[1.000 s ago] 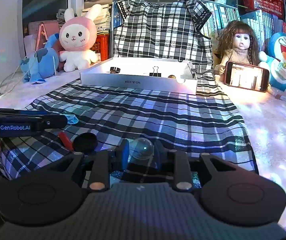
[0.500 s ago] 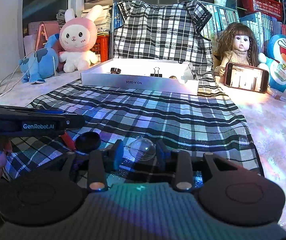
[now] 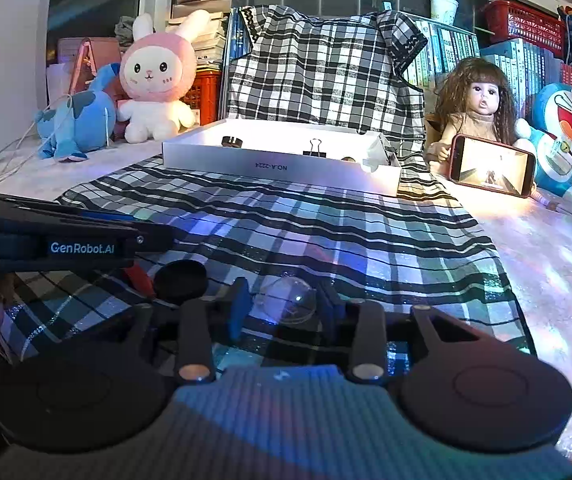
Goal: Organize rigid objects
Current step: 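Lift the blue hair clip and glass ball toward the white box, then lower the hair clip and glass ball into the box and open both tools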
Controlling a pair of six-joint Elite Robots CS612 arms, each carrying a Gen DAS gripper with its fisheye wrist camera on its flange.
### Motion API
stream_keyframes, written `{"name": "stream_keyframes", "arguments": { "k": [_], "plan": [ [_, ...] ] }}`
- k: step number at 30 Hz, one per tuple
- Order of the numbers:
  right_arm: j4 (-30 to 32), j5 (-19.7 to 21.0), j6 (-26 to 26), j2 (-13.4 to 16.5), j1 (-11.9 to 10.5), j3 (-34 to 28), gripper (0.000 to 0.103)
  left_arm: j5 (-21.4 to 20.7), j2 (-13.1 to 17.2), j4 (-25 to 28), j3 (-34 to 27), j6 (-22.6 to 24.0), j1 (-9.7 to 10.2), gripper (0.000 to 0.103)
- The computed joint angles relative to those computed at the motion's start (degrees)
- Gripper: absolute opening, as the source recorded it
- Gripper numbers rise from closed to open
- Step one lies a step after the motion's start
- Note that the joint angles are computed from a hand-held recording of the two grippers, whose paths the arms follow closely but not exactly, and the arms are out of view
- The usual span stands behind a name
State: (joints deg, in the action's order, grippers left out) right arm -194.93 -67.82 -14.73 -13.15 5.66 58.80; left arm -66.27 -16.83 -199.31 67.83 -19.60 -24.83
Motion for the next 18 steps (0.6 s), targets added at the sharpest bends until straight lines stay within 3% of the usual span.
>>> {"name": "stream_keyframes", "arguments": {
  "k": [11,18],
  "plan": [
    [-0.8,0.0,2.0,0.5,-0.2,-1.9,0.04,-2.1,-0.7,1.6,-0.3,-1.6,0.78,0.035],
    [3.3,0.3,6.6,1.6,-0.6,-6.7,0.04,-2.6,-0.6,2.7,-2.7,-0.6,1.76,0.035]
  ]
}}
